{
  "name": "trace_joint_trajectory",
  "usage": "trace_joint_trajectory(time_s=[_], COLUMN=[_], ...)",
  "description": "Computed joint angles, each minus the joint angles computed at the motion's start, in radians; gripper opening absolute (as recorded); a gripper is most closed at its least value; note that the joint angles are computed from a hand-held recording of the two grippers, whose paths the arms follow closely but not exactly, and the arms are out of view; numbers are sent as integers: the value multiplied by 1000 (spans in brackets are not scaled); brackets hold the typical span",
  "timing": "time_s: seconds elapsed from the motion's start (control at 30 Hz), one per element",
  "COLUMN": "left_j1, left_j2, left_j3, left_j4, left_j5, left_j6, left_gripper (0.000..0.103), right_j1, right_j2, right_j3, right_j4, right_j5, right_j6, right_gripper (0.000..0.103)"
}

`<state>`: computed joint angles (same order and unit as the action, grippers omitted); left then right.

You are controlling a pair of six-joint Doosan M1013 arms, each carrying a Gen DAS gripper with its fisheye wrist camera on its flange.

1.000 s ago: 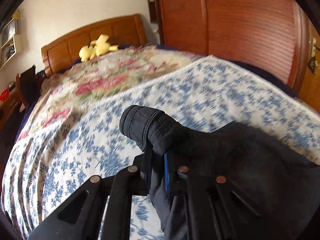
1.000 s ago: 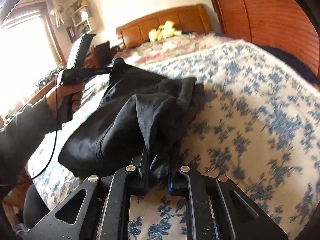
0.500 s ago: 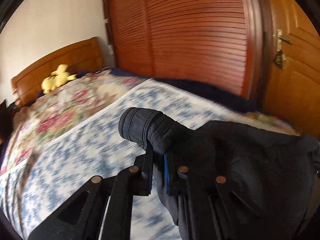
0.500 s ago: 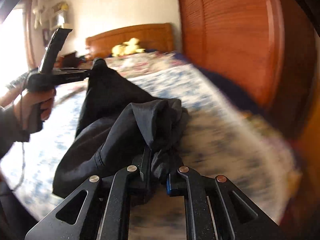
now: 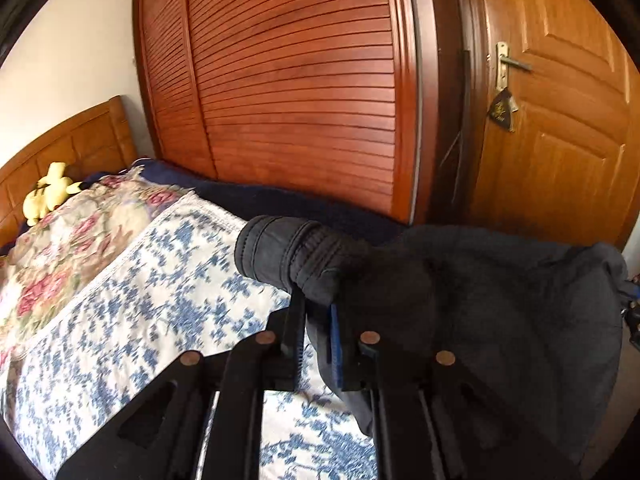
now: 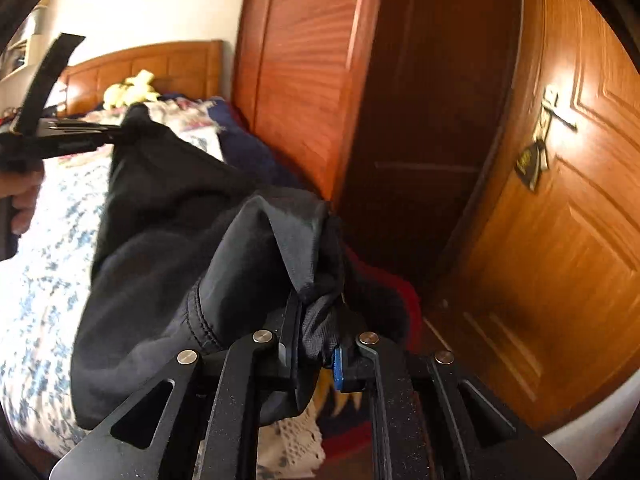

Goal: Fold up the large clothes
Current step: 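Lift the bundle with both tools and carry it toward the wardrobe, then lower the bundle onto the bed corner by the wardrobe, open both tools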

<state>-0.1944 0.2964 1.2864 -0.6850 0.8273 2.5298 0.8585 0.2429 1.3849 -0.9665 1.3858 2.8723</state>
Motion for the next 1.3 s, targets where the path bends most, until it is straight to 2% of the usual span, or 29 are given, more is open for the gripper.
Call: trace_joint_trajectory(time_s=[0.07,0.1,0.13,0.17,0.2,0.3,0.4,0.57,0.7,0.8,0.83,0.9,0.97,1.03,1.13,1.3], left_j1=[12,20,32,38,40,64,106,184,235,275,288,309,329,347,380,433], left_j2=[-3,-7,-14,-20,-29,-67,-112,-174,-209,-237,-246,-259,-272,-285,-307,-330], left_j3=[1,5,11,18,28,70,118,162,171,183,188,192,199,206,214,225], left_j4=[-14,-21,-41,-45,-46,-84,-158,-247,-290,-333,-345,-364,-383,-401,-427,-451], left_j5=[36,54,74,80,77,76,102,182,228,263,273,290,304,322,348,357], left_j6=[-7,-1,26,42,57,146,221,302,338,372,382,390,396,404,419,426], left_gripper=[12,13,14,14,18,26,32,33,36,37,38,39,43,53,54,54], right_j1=[8,16,25,29,35,50,59,17,-26,-57,-60,-45,-25,-7,30,80], right_j2=[4,2,-1,-9,-14,-13,-2,21,38,21,18,27,21,17,29,69], right_j3=[-1,2,7,16,18,5,-15,-39,-45,-1,8,-4,-10,-23,-79,-183], right_j4=[-20,-38,-57,-71,-82,-108,-116,-17,91,175,192,170,149,122,59,1], right_j5=[44,67,82,90,88,78,38,-55,-20,-24,-3,50,47,45,75,68], right_j6=[37,57,79,103,119,100,56,2,-47,3,30,34,50,61,33,-8], right_gripper=[21,29,44,50,51,51,51,51,51,51,51,51,51,51,51,51])
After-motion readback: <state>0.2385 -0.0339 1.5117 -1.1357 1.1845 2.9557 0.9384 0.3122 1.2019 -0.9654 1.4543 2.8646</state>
